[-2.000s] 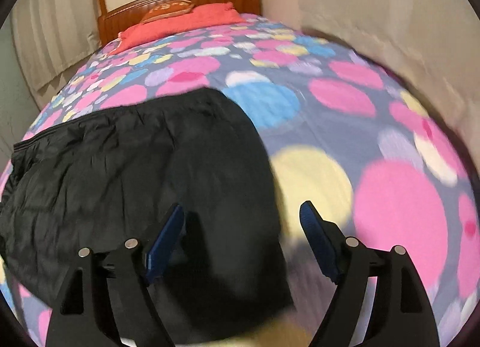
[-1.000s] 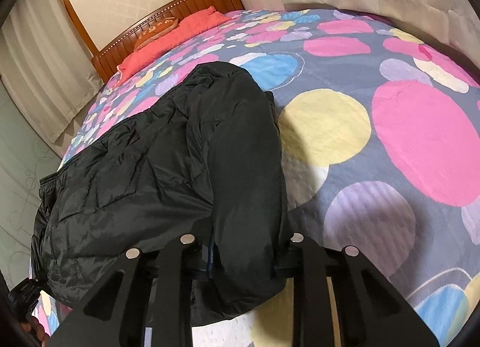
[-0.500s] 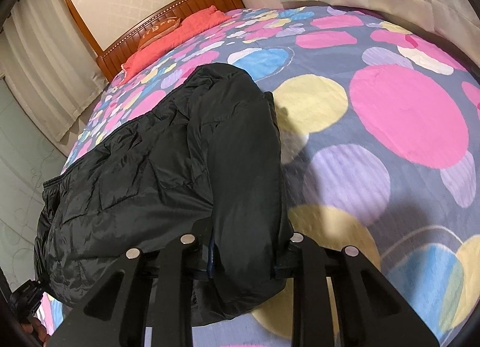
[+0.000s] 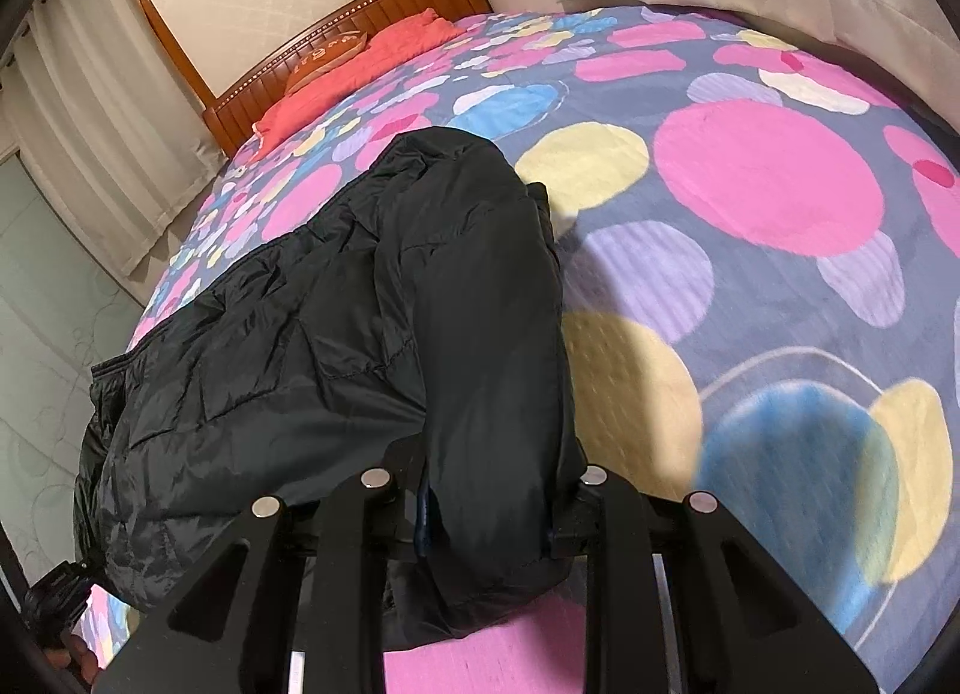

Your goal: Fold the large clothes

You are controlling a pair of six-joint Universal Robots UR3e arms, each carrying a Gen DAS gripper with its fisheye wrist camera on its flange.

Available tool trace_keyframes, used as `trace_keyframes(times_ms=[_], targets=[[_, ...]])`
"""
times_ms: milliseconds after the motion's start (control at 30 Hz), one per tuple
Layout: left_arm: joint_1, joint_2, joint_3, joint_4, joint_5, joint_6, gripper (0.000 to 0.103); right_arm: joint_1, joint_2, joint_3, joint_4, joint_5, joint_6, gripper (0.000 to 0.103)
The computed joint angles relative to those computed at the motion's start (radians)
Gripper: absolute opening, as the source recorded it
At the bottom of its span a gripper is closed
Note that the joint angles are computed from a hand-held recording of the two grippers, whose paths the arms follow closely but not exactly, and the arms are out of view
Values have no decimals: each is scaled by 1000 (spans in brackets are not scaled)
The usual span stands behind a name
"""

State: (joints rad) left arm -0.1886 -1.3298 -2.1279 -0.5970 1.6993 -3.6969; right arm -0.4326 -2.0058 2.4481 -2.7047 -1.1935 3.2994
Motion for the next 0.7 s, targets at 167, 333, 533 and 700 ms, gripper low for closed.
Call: trace_keyframes(times_ms=[167, 333, 533, 700], targets=[[8, 109, -67, -42, -18, 5, 16, -58, -168, 50, 144, 44, -51, 25], [-6, 210, -110, -100, -20, -2, 16, -163, -386, 81, 385, 119, -137, 25], [-19, 333, -150, -183, -21, -12, 16, -299, -651, 71, 738, 194, -272, 25], [-47, 380, -178, -210, -1, -25, 17, -431, -828, 36, 1039, 252, -418, 26]])
